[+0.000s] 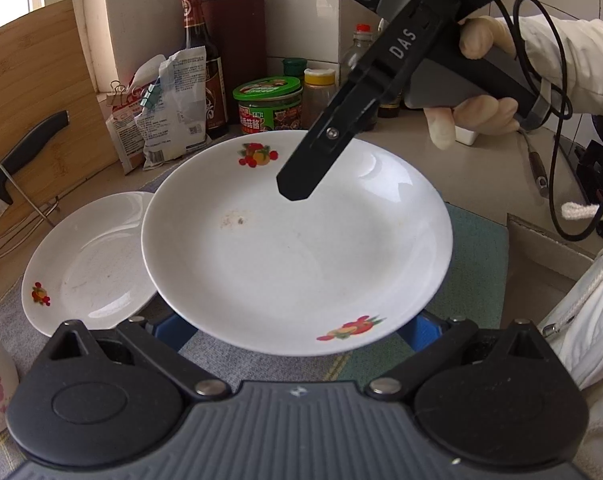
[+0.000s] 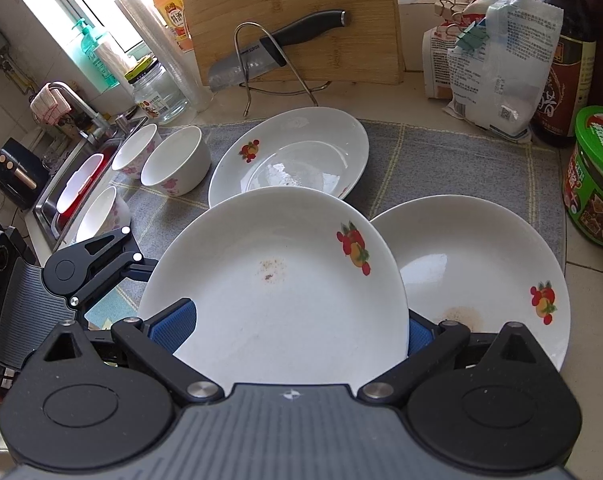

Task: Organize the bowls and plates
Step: 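Lower the large plate onto the stained plate with the right gripper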

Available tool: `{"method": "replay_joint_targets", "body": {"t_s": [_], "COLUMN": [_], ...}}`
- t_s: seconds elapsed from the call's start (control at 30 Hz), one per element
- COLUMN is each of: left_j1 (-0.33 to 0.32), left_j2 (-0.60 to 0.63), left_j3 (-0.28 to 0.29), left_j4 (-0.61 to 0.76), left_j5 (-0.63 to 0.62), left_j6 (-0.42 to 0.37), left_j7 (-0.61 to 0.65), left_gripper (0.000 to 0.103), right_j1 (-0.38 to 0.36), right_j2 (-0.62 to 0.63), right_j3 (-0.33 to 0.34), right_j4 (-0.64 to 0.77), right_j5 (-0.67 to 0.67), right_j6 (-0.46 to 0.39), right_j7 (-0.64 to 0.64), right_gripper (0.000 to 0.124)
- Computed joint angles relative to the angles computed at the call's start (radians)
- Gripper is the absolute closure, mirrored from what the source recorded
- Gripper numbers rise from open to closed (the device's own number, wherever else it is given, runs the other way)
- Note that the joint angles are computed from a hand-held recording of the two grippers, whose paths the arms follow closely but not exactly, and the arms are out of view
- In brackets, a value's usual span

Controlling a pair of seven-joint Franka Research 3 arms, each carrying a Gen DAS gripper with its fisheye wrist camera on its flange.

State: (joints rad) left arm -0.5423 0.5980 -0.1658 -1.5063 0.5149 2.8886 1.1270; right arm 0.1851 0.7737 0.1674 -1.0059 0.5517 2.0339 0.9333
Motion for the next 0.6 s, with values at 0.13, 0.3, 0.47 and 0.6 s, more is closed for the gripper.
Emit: {"method": "replay_joint_targets", "body": {"t_s": [0.13, 0.3, 0.47, 0.6], "left_j1": [0.012, 0.016, 0.009, -0.009], "left_j2": [0.054, 0.122, 0.177, 0.214], "left_j3": [-0.030, -0.052, -0.059, -0.047], "left_j4": [0.079, 0.182, 0.267, 0.331], "left_j5": [-0.028, -0.079, -0.124, -0.144], "left_j6": [-0.028, -0.065, -0.099, -0.133], "left_j7": [0.058, 0.134, 0.188, 0.208], "left_gripper": [0.001, 0.001, 0.001, 0.001], "right_j1": [-0.014, -0.030, -0.040, -0.041], "right_j2": [0.012, 0.032, 0.065, 0.108], "right_j3": [-0.003, -0.006, -0.006, -0.006], "right_j4": [0.014, 0.039, 0.081, 0.140], "right_j5": [0.004, 0.003, 0.000, -0.013], "right_j6": [0.005, 0.008, 0.008, -0.006], "right_j7": [0.005, 0.005, 0.019, 0.035], "right_gripper": [0.021, 0.021, 0.021, 0.021]}}
